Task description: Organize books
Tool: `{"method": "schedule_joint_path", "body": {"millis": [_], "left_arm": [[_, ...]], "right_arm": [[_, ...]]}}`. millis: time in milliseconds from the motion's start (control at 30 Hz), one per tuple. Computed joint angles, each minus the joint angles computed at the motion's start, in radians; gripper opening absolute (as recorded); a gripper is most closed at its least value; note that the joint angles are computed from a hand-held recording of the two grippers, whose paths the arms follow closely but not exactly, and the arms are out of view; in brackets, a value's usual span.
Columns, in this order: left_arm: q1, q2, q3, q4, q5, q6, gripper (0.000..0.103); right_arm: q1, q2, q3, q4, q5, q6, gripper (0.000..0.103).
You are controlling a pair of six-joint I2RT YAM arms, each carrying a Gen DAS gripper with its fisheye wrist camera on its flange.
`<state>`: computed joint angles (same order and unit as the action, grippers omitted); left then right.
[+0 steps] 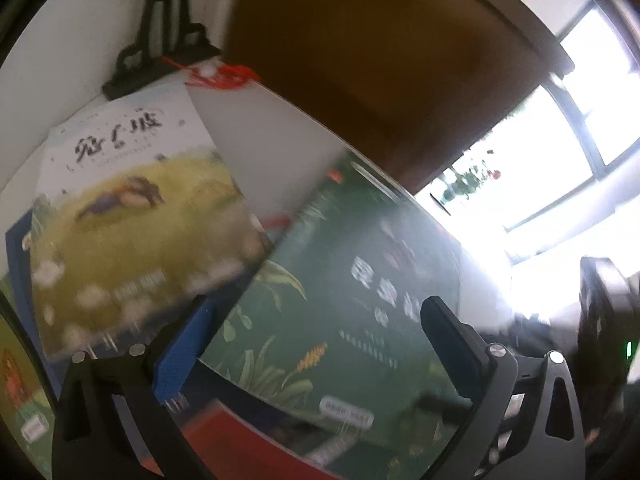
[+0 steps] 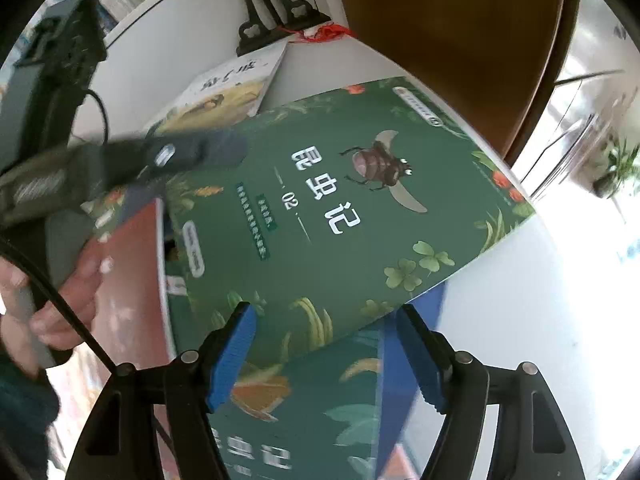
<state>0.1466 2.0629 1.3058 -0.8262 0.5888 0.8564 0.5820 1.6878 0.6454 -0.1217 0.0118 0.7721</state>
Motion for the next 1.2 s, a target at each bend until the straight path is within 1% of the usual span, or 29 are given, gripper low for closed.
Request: {"method": "schedule_joint_path", "body": {"millis": [67, 233, 300, 400, 467, 533, 600, 633, 667, 700, 733, 767, 800, 833, 867, 967, 1000, 1033, 1133, 1200], "left_arm": [[0.024, -0.044, -0.066, -0.012, -0.009, 0.064, 0.100], [0.095, -0.136, -0.173, -0.077, -0.003, 0.176, 0.098], [0.138, -0.163, -0.189, -0.152, 0.009, 0.233, 0.098], [0.187, -0.189, -0.215, -0.217, 0.010, 0.292, 0.098], [0.216, -0.187, -0.233, -0.272, -0.006, 0.358, 0.098], [0.237, -0.156, -0.246, -0.337, -0.030, 0.425, 0.098], [0.254, -0.156, -0.284, -0.322, -0.047, 0.438, 0.097], [0.268, -0.172, -0.309, -0.295, -0.035, 0.433, 0.095], [0.280, -0.176, -0.313, -0.291, -0.023, 0.420, 0.093], [0.287, -0.173, -0.309, -0.294, -0.014, 0.398, 0.091], [0.290, -0.175, -0.303, -0.292, -0.010, 0.367, 0.085], [0.285, -0.179, -0.300, -0.274, -0.009, 0.335, 0.073], [0.274, -0.189, -0.305, -0.244, -0.015, 0.296, 0.065], [0.256, -0.186, -0.307, -0.212, -0.026, 0.256, 0.053], [0.249, -0.189, -0.313, -0.184, -0.029, 0.224, 0.047], [0.271, -0.198, -0.319, -0.171, -0.013, 0.196, 0.037], [0.282, -0.189, -0.312, -0.181, -0.005, 0.198, 0.035], [0.299, -0.178, -0.301, -0.209, 0.005, 0.210, 0.033], [0.365, -0.169, -0.264, -0.339, 0.046, 0.307, 0.032], [0.417, -0.197, -0.271, -0.415, 0.042, 0.387, 0.032]], "right_arm": [[0.011, -0.011, -0.009, -0.006, 0.034, -0.038, 0.072], [0.046, -0.040, -0.027, -0.023, 0.074, -0.109, 0.073], [0.064, -0.063, -0.051, -0.017, 0.090, -0.120, 0.076], [0.092, -0.127, -0.114, -0.002, 0.086, -0.160, 0.078], [0.083, -0.155, -0.157, 0.018, 0.044, -0.205, 0.080], [0.024, -0.148, -0.194, 0.041, -0.035, -0.243, 0.080], [-0.051, -0.178, -0.260, 0.095, -0.149, -0.254, 0.080], [-0.096, -0.190, -0.298, 0.135, -0.209, -0.248, 0.080], [-0.119, -0.199, -0.322, 0.156, -0.233, -0.237, 0.080], [-0.136, -0.214, -0.349, 0.178, -0.253, -0.217, 0.075], [-0.147, -0.227, -0.371, 0.199, -0.269, -0.200, 0.071], [-0.154, -0.239, -0.383, 0.206, -0.274, -0.187, 0.069], [-0.152, -0.254, -0.392, 0.201, -0.271, -0.173, 0.068], [-0.147, -0.259, -0.390, 0.189, -0.261, -0.163, 0.066], [-0.134, -0.272, -0.390, 0.176, -0.236, -0.154, 0.063], [-0.109, -0.327, -0.383, 0.114, -0.190, -0.150, 0.060], [-0.100, -0.298, -0.365, 0.126, -0.177, -0.146, 0.060], [-0.095, -0.311, -0.360, 0.107, -0.162, -0.149, 0.060], [-0.085, -0.327, -0.327, 0.061, -0.138, -0.162, 0.060], [-0.071, -0.335, -0.310, 0.050, -0.141, -0.175, 0.060]]}}
